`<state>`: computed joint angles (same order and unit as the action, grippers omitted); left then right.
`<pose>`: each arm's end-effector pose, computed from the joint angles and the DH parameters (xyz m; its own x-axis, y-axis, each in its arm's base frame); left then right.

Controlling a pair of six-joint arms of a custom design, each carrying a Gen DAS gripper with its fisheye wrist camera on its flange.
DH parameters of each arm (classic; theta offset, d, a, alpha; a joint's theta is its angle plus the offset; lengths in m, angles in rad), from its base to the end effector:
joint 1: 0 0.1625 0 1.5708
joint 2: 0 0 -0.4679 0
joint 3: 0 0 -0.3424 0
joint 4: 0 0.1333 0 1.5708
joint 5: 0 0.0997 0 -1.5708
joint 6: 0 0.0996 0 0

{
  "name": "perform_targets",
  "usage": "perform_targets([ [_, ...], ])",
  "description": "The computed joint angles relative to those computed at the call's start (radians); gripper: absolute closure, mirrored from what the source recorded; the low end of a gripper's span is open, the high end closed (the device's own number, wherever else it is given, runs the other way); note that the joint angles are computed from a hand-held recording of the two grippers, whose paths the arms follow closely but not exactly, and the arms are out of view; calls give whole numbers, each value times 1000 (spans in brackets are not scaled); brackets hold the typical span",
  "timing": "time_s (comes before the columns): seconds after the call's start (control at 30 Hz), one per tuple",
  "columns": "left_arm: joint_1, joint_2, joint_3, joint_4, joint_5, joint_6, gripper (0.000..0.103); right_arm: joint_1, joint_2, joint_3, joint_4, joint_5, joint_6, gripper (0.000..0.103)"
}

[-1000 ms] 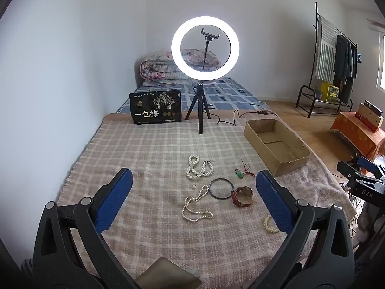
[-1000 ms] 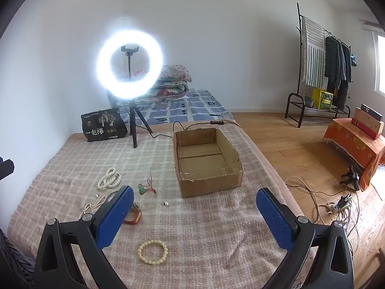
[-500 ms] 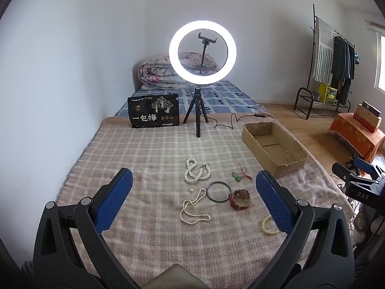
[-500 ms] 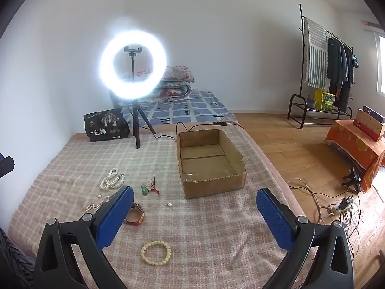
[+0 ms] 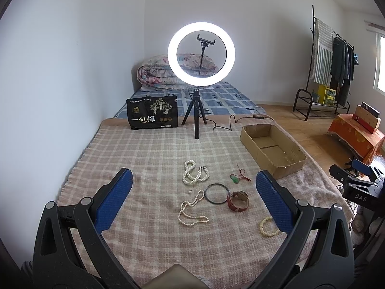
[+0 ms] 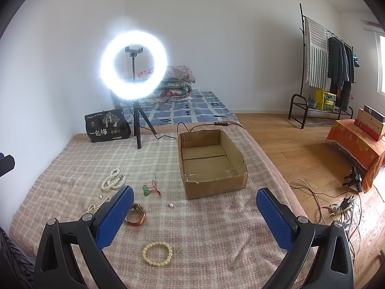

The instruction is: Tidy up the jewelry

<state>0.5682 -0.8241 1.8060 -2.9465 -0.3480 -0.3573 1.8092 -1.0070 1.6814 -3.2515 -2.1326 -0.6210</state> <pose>-0.3946 -0.5212 0.2281 -0.7290 -0.0864 -0.6791 0.5587 0.4982 -0.6631 0.2296 -0.6049 0.3833 -0.6818 -0.1093 0.7234 -0.6431 0.5610 -0.5213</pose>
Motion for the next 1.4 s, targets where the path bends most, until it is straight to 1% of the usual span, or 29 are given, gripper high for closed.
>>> perform_targets([
  [0.43, 0, 3, -6, -16, -5, 14, 0, 0, 0, 1, 3, 2, 3, 0],
  [1.4, -3, 8, -9, -9, -8, 0, 0, -2, 1, 3, 9, 3, 4, 0],
])
